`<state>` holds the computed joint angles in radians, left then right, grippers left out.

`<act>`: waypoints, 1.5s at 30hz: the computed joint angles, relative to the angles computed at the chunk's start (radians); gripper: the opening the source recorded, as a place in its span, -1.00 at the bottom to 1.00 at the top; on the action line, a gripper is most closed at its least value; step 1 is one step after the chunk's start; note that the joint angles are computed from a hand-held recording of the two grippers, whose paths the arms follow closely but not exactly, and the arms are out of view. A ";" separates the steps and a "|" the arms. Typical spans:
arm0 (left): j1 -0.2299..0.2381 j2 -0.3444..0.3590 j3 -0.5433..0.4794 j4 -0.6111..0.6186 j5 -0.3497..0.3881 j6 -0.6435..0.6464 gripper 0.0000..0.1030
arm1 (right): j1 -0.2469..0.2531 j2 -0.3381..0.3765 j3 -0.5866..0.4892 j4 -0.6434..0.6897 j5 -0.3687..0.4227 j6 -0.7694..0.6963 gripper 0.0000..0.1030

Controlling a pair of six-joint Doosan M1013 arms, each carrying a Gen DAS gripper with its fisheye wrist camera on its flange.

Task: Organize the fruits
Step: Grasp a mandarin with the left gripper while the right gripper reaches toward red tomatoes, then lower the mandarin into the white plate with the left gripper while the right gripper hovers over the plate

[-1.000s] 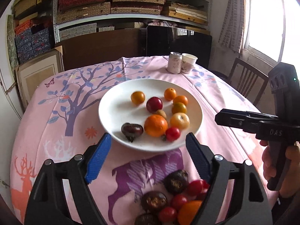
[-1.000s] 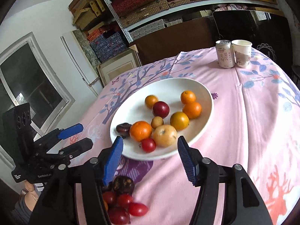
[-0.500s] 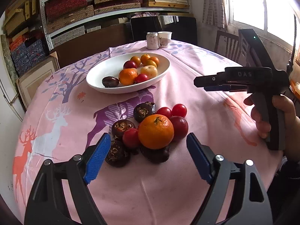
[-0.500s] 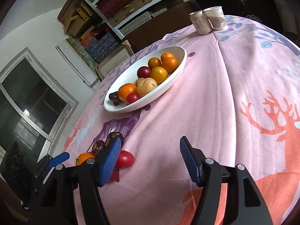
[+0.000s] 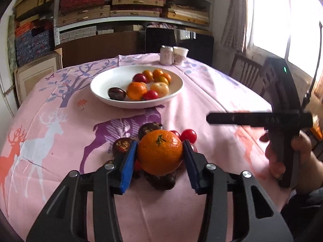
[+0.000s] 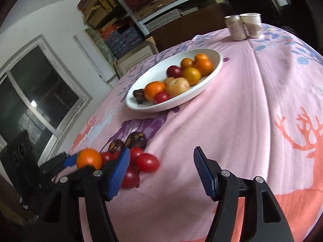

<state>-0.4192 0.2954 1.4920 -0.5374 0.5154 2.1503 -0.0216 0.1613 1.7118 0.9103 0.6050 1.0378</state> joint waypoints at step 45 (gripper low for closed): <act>0.021 0.311 -0.561 0.254 0.257 -0.387 0.37 | 0.024 0.193 -0.370 -0.315 0.002 0.332 0.23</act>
